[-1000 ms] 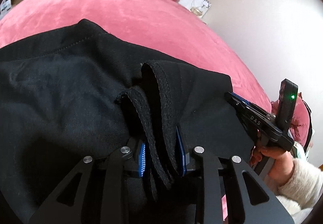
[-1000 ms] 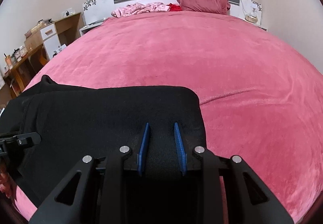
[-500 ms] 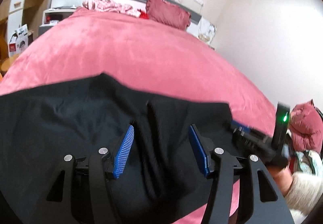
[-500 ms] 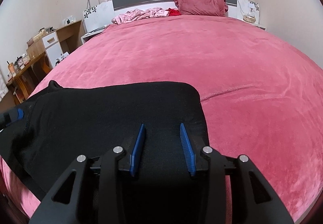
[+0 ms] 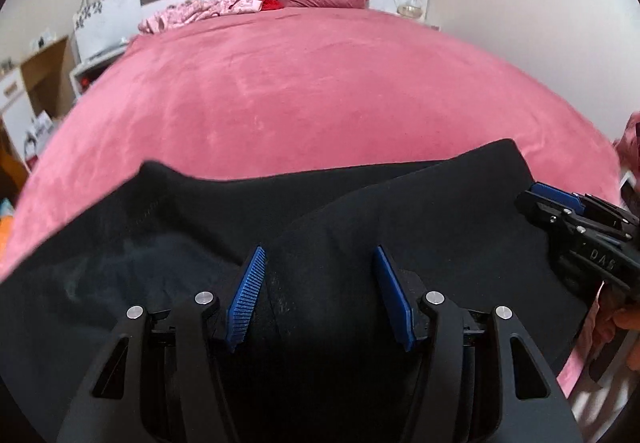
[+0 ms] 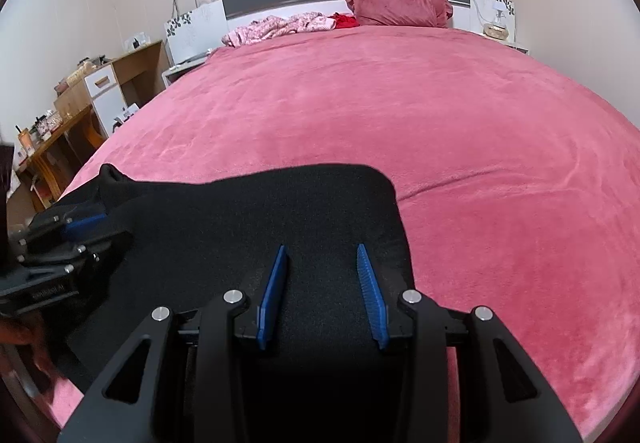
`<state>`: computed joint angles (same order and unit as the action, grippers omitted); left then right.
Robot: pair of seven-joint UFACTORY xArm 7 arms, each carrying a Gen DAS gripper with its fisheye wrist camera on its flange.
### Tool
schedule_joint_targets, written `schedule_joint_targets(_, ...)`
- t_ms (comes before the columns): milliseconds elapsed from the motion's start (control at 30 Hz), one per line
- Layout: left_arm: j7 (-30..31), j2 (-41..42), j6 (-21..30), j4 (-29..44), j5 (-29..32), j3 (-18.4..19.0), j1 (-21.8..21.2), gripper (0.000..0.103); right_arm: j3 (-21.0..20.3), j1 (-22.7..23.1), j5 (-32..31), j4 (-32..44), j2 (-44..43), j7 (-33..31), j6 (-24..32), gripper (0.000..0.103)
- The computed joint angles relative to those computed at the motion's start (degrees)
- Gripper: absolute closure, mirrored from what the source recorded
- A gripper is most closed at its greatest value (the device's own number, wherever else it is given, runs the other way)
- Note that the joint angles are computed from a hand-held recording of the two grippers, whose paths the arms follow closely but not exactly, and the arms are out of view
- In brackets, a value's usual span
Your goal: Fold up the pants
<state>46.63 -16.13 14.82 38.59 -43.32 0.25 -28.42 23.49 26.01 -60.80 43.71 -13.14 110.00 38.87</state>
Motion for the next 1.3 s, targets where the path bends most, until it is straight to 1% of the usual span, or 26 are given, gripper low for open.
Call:
schedule_joint_targets(100, 0.5, 0.1, 1.0, 0.2, -1.9, 0.9, -0.1, 0.042, -0.6, -0.4, 0.6, 1.0, -0.9, -1.0, -0.4, 0.065)
schedule_joint_targets(167, 0.7, 0.3, 0.4, 0.2, -2.1, 0.4, 0.1, 0.039, -1.4, -1.1, 2.1, 1.1, -0.7, -1.7, -1.6, 0.065)
schedule_joint_targets(200, 0.2, 0.5, 0.1, 0.2, -1.8, 0.0, 0.5, 0.036, -2.3, -1.5, 3.8, 1.1, -0.1, -3.1, -3.0, 0.066)
schedule_joint_targets(233, -1.3, 1.0, 0.4, 0.5, -0.9, -0.4, 1.2, 0.030, -2.9, -1.8, 5.4, 1.3, 0.6, -5.2, -3.3, 0.067)
schedule_joint_targets(267, -3.5, 1.4, 1.6, 1.2, 0.2, -0.8, 2.1, 0.024, -3.6, -2.1, 7.3, 2.1, 1.9, -8.8, -3.1, 0.067)
schedule_joint_targets(300, -4.1, 3.2, 4.3, 3.2, -1.0, 0.2, 2.2, 0.022, -4.0, -2.3, 8.2, 2.7, 2.9, -10.9, -3.2, 0.067)
schedule_joint_targets(333, -4.0, 4.1, 5.6, 4.1, -1.6, 0.2, 2.7, 0.020, -4.3, -2.7, 8.5, 3.4, 3.9, -11.6, -3.3, 0.066)
schedule_joint_targets(367, -3.8, 4.9, 5.7, 4.8, -1.3, -0.5, 3.3, 0.018, -4.6, -2.9, 8.8, 4.0, 4.7, -11.8, -3.5, 0.066)
schedule_joint_targets(433, -3.8, 5.2, 3.8, 4.5, 0.1, -2.4, 4.2, 0.017, -5.1, -3.0, 8.5, 4.6, 5.5, -12.2, -3.5, 0.065)
schedule_joint_targets(467, -3.2, 5.0, 3.4, 4.2, -0.6, -2.5, 4.2, 0.017, -5.3, -3.0, 8.0, 4.4, 5.4, -12.1, -3.9, 0.065)
schedule_joint_targets(500, -0.8, 4.5, 2.9, 3.7, -3.2, -1.9, 3.6, 0.017, -5.3, -3.0, 7.0, 3.5, 4.6, -11.0, -4.9, 0.065)
schedule_joint_targets(567, 1.8, 4.3, 3.5, 3.8, -5.9, -1.3, 3.4, 0.017, -5.6, -3.7, 5.6, -0.3, 0.8, -7.6, -9.8, 0.063)
schedule_joint_targets(600, 2.9, 3.7, 3.8, 3.4, -7.0, -1.2, 3.4, 0.017, -5.4, -4.0, 6.7, -1.9, -1.2, -6.8, -11.0, 0.063)
schedule_joint_targets(667, 3.0, 1.6, 4.8, 1.9, -7.3, -1.2, 4.1, 0.017, -4.3, -2.9, 12.5, -4.7, -7.1, -8.5, -8.4, 0.061)
schedule_joint_targets(700, 2.1, 0.3, 5.0, 1.0, -6.7, -1.4, 4.5, 0.016, -3.7, -2.8, 14.0, -5.5, -8.9, -9.5, -7.6, 0.061)
schedule_joint_targets(767, 1.2, -3.1, 4.8, -2.0, -6.9, -0.9, 4.4, 0.013, -2.2, -0.9, 19.1, -6.0, -12.2, -14.1, -2.4, 0.061)
schedule_joint_targets(833, 1.6, -5.7, 3.1, -4.7, -6.8, -0.4, 3.3, 0.013, -1.4, 1.1, 25.1, -5.7, -12.6, -19.1, 2.2, 0.061)
schedule_joint_targets(867, 1.5, -6.5, 2.4, -5.5, -6.0, -0.3, 2.8, 0.013, -0.8, 1.2, 27.1, -5.4, -12.1, -20.2, 3.8, 0.062)
schedule_joint_targets(900, 2.1, -7.4, 1.7, -6.5, -5.2, 0.1, 2.1, 0.013, -0.3, 1.6, 30.2, -4.6, -10.9, -22.1, 6.8, 0.060)
schedule_joint_targets(967, 2.4, -8.1, 2.3, -7.0, -3.0, 1.3, 1.3, 0.013, 0.6, 1.3, 33.3, -5.1, -10.9, -22.1, 8.4, 0.055)
schedule_joint_targets(1000, 1.8, -8.2, 3.0, -7.1, -1.0, 1.3, 1.6, 0.013, 0.8, 1.0, 34.2, -5.3, -11.3, -22.0, 8.9, 0.049)
schedule_joint_targets(1067, 1.0, -8.0, 2.8, -7.1, 0.9, 1.6, 1.3, 0.013, 0.7, 0.5, 35.8, -5.2, -11.5, -22.6, 9.2, 0.044)
schedule_joint_targets(1133, 0.5, -8.3, 2.7, -7.4, 1.6, 2.3, 0.7, 0.013, 1.7, -0.3, 35.9, -5.0, -11.7, -21.8, 9.8, 0.042)
schedule_joint_targets(1200, -0.7, -9.4, 5.1, -7.2, 2.1, 3.6, 0.8, 0.013, 4.1, -1.5, 34.1, -3.7, -12.3, -18.0, 11.3, 0.042)
schedule_joint_targets(1233, -0.8, -10.3, 7.1, -7.2, 1.6, 4.9, 0.9, 0.013, 5.0, -1.9, 32.8, -3.7, -13.0, -16.0, 10.2, 0.042)
schedule_joint_targets(1300, -1.2, -12.3, 9.6, -7.5, 0.6, 6.7, 1.8, 0.013, 6.6, -3.4, 28.3, -3.9, -13.9, -12.6, 5.3, 0.042)
